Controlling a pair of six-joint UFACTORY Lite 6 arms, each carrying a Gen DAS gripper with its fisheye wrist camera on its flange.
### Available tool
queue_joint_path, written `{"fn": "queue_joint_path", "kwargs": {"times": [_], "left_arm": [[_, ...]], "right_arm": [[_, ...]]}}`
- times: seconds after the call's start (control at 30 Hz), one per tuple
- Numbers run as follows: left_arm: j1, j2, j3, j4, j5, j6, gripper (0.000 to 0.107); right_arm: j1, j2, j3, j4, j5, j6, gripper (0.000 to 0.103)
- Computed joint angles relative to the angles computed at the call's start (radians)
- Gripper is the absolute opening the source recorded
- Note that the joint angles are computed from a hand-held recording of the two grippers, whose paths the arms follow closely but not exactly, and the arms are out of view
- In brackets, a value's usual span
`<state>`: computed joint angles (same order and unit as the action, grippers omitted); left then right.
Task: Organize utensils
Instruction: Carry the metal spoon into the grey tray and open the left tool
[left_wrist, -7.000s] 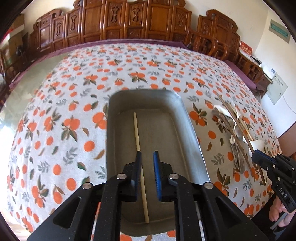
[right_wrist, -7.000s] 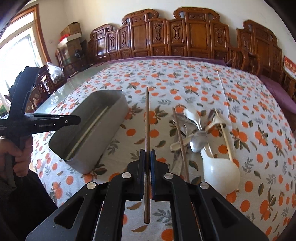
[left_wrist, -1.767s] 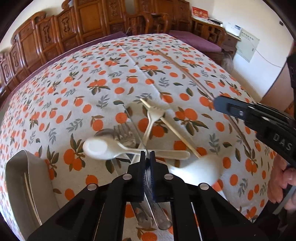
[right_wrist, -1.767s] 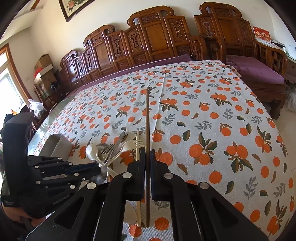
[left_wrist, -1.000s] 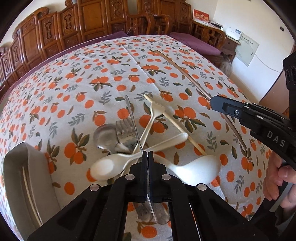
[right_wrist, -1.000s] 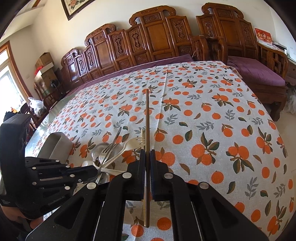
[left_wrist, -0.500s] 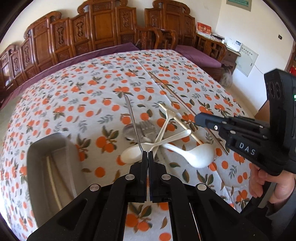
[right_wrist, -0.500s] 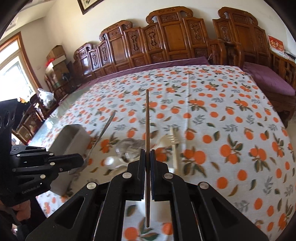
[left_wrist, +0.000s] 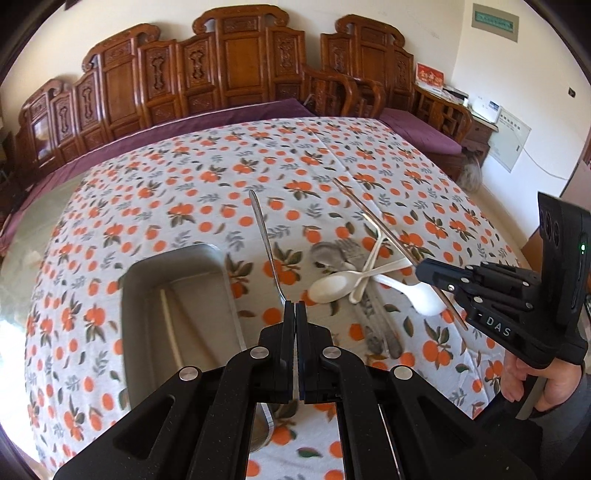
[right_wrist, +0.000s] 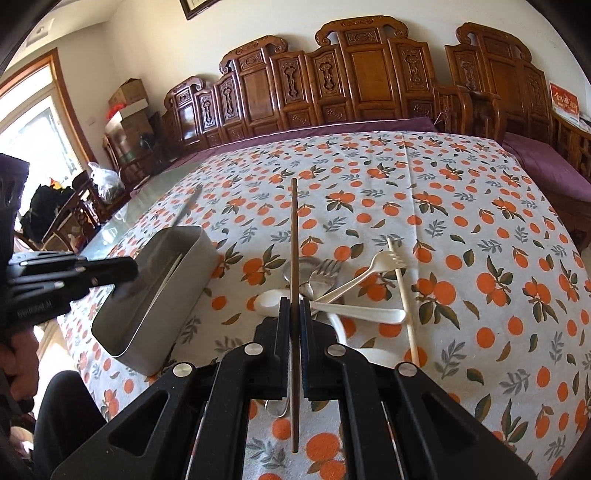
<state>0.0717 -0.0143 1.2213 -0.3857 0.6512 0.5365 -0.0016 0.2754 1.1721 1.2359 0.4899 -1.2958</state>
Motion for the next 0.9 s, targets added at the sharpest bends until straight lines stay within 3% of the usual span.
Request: {"fn": "queue_joint_path", "kwargs": {"times": [0.47, 0.9], "left_arm": [[0.187, 0.070, -0.057, -0.066, -0.021, 0.147, 0.000], [0.194, 0.171, -0.074, 0.011, -0.064, 0.079, 0.000]], "right_arm": [[0.130, -0.086, -0.108, 0.028, -0.058, -0.004, 0.006], [0.155, -0.087, -0.113, 0.030, -0.064, 0.000, 0.006]]}}
